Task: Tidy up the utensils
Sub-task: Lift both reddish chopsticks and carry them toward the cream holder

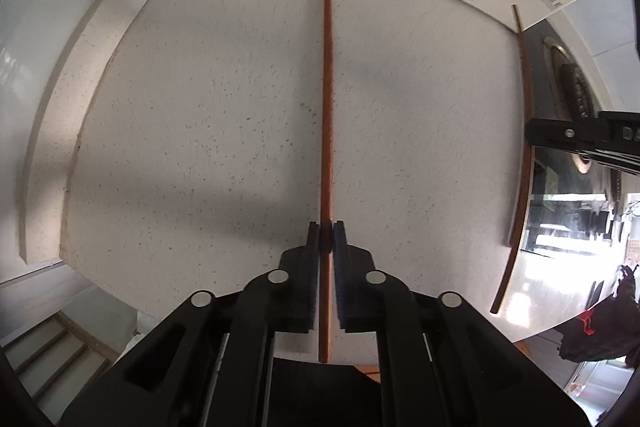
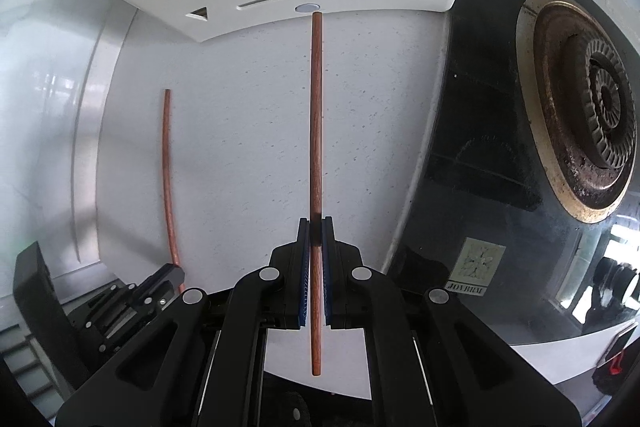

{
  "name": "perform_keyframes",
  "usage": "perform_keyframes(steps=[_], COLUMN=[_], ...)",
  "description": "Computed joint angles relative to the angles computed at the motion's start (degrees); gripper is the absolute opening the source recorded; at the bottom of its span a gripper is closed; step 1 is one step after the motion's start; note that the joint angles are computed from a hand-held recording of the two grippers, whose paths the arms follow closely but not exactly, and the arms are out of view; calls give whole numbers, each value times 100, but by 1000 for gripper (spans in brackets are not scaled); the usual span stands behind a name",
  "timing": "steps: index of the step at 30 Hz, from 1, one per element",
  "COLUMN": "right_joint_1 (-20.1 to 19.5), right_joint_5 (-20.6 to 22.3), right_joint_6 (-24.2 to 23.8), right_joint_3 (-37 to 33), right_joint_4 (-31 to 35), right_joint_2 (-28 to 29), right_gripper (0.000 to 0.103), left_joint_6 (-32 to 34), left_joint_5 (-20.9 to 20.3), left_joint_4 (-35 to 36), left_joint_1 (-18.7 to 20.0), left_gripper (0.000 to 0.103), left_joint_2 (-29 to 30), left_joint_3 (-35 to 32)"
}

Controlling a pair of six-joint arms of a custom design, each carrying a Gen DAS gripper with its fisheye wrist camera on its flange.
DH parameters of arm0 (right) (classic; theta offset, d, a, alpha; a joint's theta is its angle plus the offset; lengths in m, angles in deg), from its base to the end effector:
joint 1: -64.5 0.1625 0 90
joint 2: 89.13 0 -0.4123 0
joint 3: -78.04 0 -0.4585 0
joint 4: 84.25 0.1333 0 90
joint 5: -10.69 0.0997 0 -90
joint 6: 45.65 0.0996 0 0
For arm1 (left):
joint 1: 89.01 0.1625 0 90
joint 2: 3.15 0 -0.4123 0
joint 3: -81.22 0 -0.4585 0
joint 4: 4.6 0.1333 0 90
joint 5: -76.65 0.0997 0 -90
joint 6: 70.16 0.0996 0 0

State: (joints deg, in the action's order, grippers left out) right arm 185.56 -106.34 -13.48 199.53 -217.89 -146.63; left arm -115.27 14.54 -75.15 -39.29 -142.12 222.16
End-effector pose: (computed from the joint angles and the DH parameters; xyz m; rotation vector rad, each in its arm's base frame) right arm 0.3258 -0.3702 -0.0197 0.0856 -2.5593 -0.0687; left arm 0.0028 -0.2749 0.2990 0.0121 2.5388 -0.0745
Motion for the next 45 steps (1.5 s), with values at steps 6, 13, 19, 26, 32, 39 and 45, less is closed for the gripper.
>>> perform_keyframes(steps=[6, 13, 19, 26, 32, 39, 45], right_joint_1=[-47, -273, -330, -372, -475, -539, -569], right_joint_5=[86, 85, 103, 192, 220, 264, 249], right_joint_6=[-96, -275, -390, -398, -455, -467, -465], right_joint_3=[70, 476, 563, 710, 793, 867, 897], right_joint_4=[-79, -304, -294, -506, -546, -621, -604], right_joint_2=[-246, -661, -892, -974, -1140, -1203, -1291], right_gripper=[6, 6, 6, 6, 6, 6, 6], left_joint_6=[-129, -198, -105, -540, -424, -225, -243], left_joint_5=[24, 41, -155, -27, 4, -13, -101], left_joint_4=[109, 162, -115, 22, 80, -8, 358], left_joint_1=[-97, -203, -227, -309, -197, -250, -537], left_gripper=[8, 10, 35, 23, 7, 6, 6], left_joint_2=[387, 774, 1086, 1397, 1483, 1752, 1177], left_joint_3=[-113, -200, -239, -340, -446, -487, -329])
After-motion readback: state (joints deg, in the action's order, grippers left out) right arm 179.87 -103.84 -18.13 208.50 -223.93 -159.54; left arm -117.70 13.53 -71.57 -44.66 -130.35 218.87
